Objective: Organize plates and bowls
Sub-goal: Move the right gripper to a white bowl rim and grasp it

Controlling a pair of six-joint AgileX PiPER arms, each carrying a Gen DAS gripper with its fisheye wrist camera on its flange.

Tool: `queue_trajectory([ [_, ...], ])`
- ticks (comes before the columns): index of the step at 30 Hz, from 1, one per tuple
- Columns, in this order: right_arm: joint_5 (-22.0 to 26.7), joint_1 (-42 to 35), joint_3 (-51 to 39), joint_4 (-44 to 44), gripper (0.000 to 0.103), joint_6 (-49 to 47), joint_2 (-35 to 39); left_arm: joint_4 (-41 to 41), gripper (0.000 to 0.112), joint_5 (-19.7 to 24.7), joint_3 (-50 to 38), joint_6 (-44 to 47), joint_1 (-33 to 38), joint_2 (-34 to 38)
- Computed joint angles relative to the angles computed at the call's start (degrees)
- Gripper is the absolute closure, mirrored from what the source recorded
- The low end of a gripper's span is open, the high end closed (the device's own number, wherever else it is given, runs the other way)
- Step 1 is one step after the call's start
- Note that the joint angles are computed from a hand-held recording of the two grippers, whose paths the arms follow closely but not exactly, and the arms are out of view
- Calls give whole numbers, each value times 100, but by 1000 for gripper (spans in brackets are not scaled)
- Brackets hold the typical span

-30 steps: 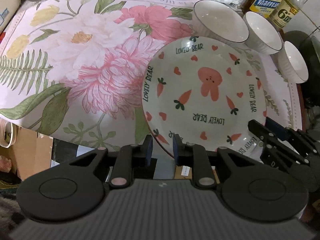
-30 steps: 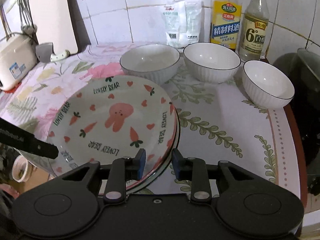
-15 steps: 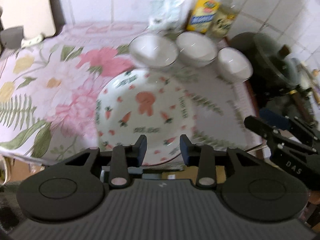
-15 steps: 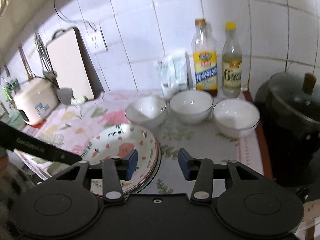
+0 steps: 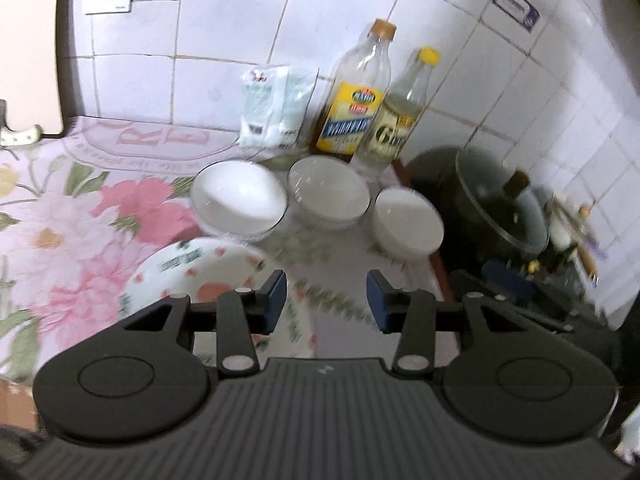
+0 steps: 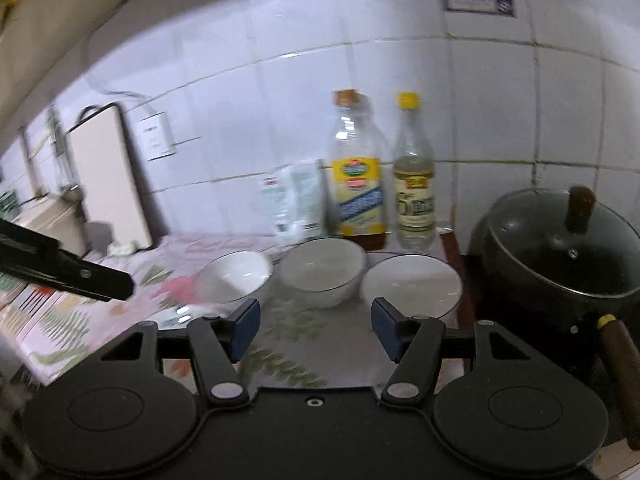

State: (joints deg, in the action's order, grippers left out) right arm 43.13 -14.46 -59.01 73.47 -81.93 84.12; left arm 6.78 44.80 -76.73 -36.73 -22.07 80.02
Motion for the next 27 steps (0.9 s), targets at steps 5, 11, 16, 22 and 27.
queue_trajectory([
  [5, -177, 20, -882, -139, 36, 1011, 1129, 204, 69, -677, -219, -646, -133, 826],
  [11, -562, 167, -1542, -682, 37, 2397, 1864, 404, 70, -1055, -977, -1154, -367, 2002],
  [16, -543, 243, -2085, -802, 37, 2964, 2467, 938, 71, -1305, -1451, -2075, -507, 2730],
  [22, -886, 420, -2652, -1461, 41, 4177, 2965, 644, 73, -1267, -2111, -2326, -401, 3451],
  [27, -1101, 692, -3117, -2724, 53, 5580, 3285, 689, 74, -755, -2927, -2341, -453, 4041],
])
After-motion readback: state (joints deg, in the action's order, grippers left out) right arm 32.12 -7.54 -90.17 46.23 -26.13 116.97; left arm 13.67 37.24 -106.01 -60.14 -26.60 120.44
